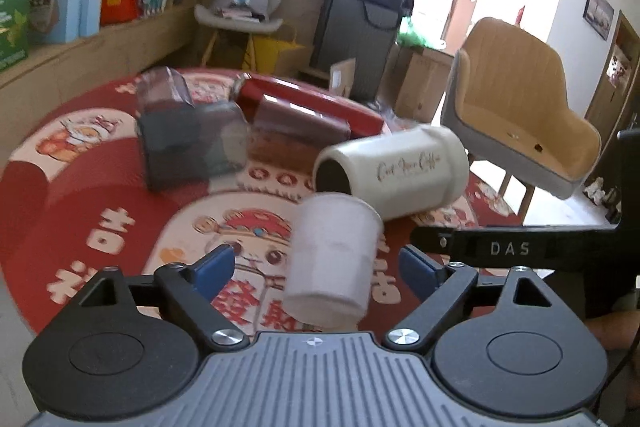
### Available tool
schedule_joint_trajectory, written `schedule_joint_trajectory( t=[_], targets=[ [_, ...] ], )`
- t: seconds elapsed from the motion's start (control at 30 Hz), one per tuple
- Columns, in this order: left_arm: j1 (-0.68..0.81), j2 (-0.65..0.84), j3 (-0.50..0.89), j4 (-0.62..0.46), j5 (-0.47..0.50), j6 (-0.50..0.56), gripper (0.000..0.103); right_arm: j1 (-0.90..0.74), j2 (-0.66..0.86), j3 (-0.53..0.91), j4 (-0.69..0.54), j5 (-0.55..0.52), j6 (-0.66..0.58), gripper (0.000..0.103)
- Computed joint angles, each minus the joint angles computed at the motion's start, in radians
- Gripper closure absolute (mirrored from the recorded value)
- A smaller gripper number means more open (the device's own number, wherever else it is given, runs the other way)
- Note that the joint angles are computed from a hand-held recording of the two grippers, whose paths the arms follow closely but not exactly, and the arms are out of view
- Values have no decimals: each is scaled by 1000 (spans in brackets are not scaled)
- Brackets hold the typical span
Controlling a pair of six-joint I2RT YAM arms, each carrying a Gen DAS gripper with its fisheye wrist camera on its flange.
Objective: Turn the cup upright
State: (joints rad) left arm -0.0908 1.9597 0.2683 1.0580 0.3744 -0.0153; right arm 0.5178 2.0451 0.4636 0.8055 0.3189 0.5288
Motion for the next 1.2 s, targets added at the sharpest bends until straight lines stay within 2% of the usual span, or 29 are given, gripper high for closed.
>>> schedule_joint_trajectory(
  t=[0.17, 0.37, 0.53, 0.73, 0.83, 1.03, 1.1, 1.2],
  targets=[
    [72, -61, -14, 5, 6, -21, 9, 13, -1, 13, -9, -4, 10, 0],
    [191, -107, 61, -125, -38, -88, 9, 68, -20, 38, -14, 15, 68, 0],
    [208, -93, 94, -119, -212, -108, 8, 125, -14, 83, -18, 42, 87, 0],
    [194, -99, 209, -358, -254, -96, 6, 158, 35, 182, -87, 45, 123, 0],
    [179, -108, 237, -424, -288, -71, 5, 168, 64, 220, -113, 48, 137, 0],
    [193, -75, 255, -443, -274, -39, 5, 152, 119, 267, -136, 20, 163, 0],
    [190, -65, 222, -408, -283, -27, 5, 150, 121, 268, -133, 13, 158, 0],
    [182, -48, 228, -410, -294, -21, 5, 146, 123, 261, -127, -1, 143, 0]
  ],
)
